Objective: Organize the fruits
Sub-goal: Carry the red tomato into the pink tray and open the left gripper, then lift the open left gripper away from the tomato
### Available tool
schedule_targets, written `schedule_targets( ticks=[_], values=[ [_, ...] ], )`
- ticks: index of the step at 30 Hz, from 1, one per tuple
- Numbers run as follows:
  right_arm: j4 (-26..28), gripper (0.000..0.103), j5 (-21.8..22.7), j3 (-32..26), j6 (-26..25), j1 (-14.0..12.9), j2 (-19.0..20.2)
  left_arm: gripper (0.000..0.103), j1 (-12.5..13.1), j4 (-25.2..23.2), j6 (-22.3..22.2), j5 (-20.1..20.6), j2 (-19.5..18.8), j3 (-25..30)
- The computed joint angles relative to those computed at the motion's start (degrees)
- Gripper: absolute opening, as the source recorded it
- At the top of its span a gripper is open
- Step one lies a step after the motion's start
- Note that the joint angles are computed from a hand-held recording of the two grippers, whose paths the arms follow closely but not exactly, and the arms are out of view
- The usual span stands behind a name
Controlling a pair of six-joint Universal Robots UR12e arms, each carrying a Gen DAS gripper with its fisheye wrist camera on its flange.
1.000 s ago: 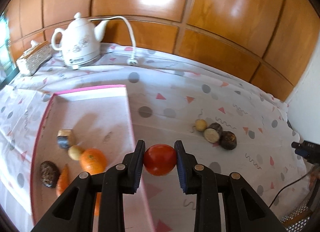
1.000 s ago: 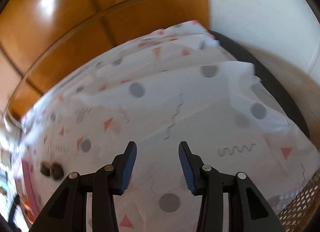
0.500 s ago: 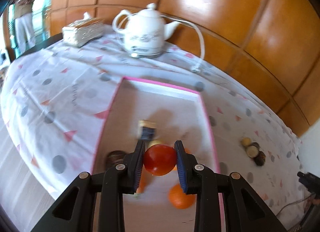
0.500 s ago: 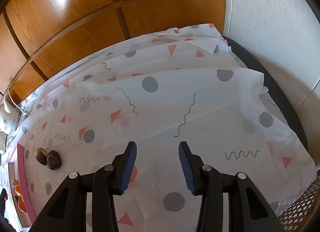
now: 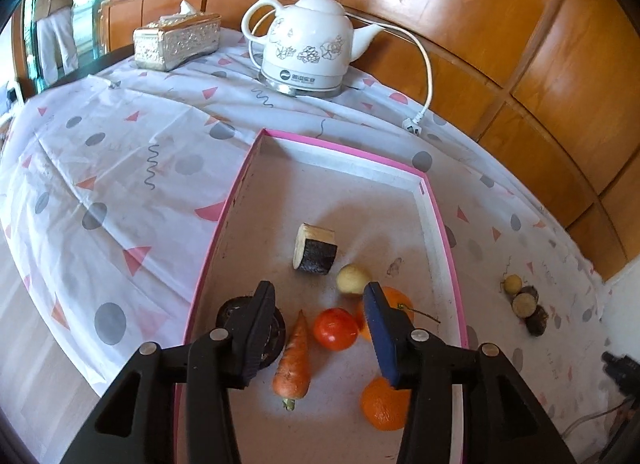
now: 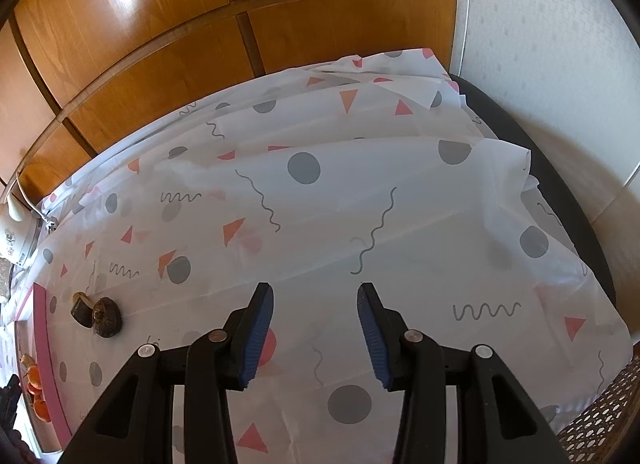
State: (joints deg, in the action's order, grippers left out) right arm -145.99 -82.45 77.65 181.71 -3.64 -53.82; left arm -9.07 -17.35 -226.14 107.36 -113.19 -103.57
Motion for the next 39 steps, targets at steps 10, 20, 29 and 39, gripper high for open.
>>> schedule_targets(
  ticks=[10, 20, 29, 39],
  values=[
    [0.3, 0.044, 1.1, -0.1, -2.1, 0.2, 0.0, 0.054, -2.0, -3.6, -1.1, 5.3, 0.3, 0.6],
    [1.8, 0.044, 2.3, -0.1, -7.2, 1.2, -0.1, 0.055, -2.9, -3.0, 0.8, 5.6, 0.5, 0.4],
    [4.5, 0.044, 5.8, 0.0, -11.4, 2.4, -0.6, 0.059, -2.8, -2.5, -0.9, 5.9, 1.3, -0.9],
    [9.3, 0.044, 13.0, -2.9, -19.3, 6.3, 0.8, 0.060, -2.7, -1.2, -1.8, 6.4, 2.3, -2.3]
  ],
)
